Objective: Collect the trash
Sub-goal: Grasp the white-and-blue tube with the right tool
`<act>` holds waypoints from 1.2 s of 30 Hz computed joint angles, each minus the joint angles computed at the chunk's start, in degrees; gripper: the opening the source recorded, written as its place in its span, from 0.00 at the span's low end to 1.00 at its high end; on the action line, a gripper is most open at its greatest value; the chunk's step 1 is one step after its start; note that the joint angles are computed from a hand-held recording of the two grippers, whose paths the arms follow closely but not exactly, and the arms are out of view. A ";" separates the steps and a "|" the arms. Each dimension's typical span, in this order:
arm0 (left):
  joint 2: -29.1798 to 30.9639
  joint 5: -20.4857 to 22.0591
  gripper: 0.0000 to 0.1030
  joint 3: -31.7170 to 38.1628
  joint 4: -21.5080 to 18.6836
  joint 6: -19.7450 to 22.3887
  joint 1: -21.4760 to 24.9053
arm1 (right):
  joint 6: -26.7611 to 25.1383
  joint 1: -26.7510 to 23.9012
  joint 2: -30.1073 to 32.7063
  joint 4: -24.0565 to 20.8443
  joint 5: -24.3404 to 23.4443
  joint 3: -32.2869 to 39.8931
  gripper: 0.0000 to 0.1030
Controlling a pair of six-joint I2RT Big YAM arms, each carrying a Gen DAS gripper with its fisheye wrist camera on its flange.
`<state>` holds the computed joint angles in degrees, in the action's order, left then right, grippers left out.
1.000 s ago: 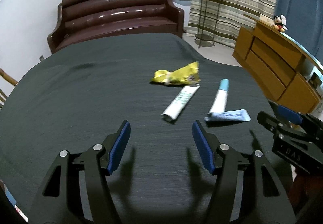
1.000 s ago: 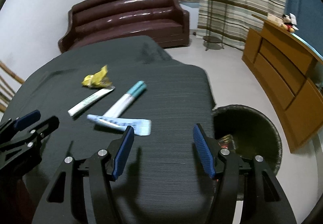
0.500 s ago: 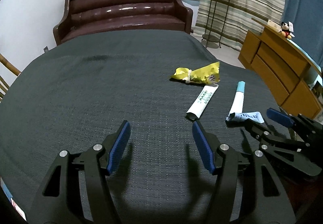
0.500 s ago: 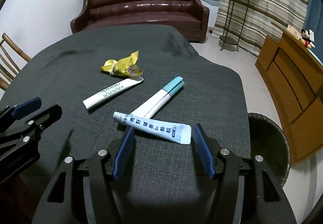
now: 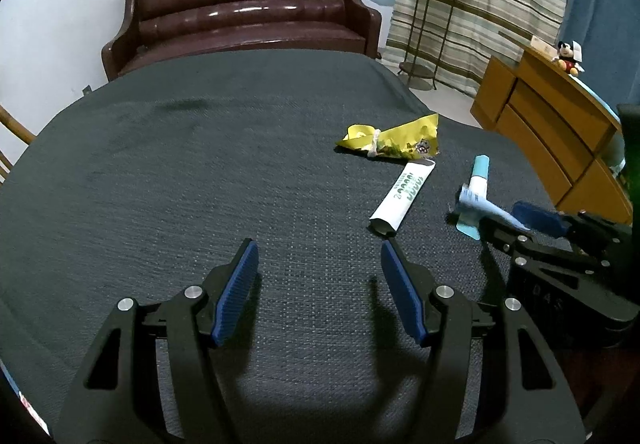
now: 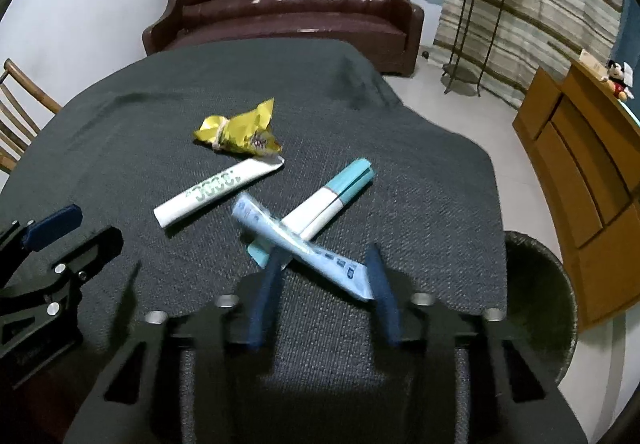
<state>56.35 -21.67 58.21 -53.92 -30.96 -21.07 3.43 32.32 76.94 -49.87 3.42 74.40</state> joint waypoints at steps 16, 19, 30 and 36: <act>0.14 -0.47 0.60 0.34 -0.17 -0.60 -1.55 | 1.19 -0.74 -2.59 1.09 -1.14 -0.86 0.14; -0.01 -0.73 0.60 0.44 -0.25 -0.64 -1.86 | 2.40 -2.22 -2.88 0.17 -3.98 -0.11 0.14; 0.50 -0.45 0.60 0.81 -0.78 -0.92 -2.12 | 5.88 -4.70 0.53 0.73 -6.03 1.64 0.14; 1.29 0.13 0.60 1.08 -0.59 -0.68 -1.68 | 6.77 -5.14 2.02 1.02 -6.53 2.39 0.14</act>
